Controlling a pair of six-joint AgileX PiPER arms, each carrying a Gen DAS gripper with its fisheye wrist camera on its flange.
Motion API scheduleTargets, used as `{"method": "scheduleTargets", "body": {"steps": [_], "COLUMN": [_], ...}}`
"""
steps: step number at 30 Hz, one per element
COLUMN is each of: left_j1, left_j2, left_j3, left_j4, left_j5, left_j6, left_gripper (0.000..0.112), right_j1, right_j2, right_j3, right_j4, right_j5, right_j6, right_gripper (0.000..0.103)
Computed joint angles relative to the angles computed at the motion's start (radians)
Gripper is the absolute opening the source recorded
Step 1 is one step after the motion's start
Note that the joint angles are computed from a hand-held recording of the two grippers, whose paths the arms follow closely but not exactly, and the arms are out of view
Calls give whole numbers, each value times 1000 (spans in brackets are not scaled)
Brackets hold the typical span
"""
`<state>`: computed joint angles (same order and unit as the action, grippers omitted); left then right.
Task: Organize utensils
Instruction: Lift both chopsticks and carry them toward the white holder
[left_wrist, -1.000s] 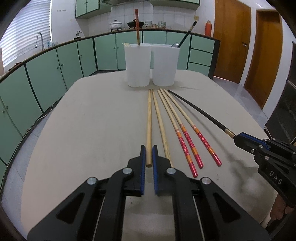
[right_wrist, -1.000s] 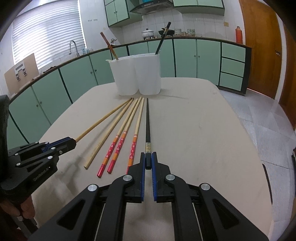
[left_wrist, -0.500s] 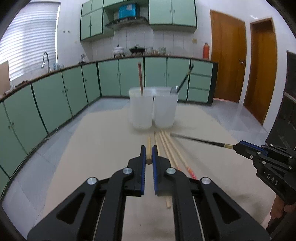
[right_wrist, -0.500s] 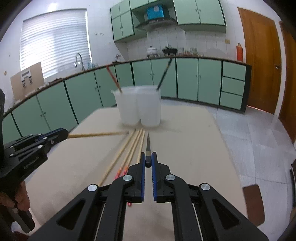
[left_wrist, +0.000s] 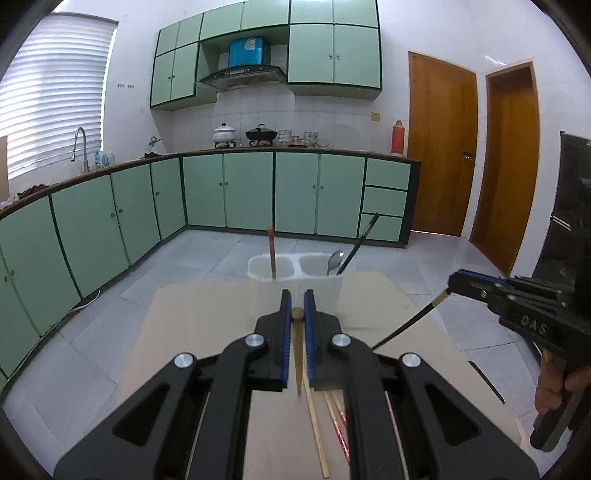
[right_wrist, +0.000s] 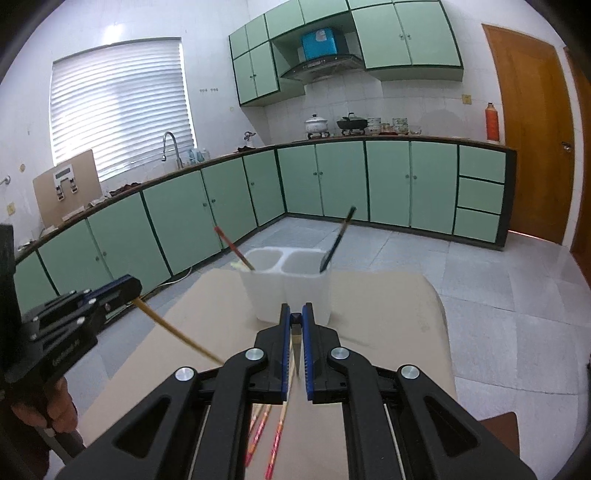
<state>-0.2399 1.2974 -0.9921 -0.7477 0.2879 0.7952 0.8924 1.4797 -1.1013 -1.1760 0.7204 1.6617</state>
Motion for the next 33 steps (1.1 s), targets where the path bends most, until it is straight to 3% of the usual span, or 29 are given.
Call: {"method": "scheduleTargets", "body": {"steps": [16,20,25,33], "left_j1": [45,10,-41,-54], "left_j2": [58,124,253,480], "left_j3": [-237,-369,-571,-853], "left_j4": [-132,-82,106,398], "left_j5": [131,102,53,137], "left_j6": [86,24,-165,-455], "left_gripper": [6,6,6,6], "right_j1": [-145,-191,-253,-353], "right_j2": [-4,41,153,350], "right_j3": [-226,-373,-605,-823], "right_j4": [217,277,353,468], "right_j5": [-110,-116,-97,-94], "right_j6": [-389,-527,-685,-811], "right_gripper": [6,6,6,6]}}
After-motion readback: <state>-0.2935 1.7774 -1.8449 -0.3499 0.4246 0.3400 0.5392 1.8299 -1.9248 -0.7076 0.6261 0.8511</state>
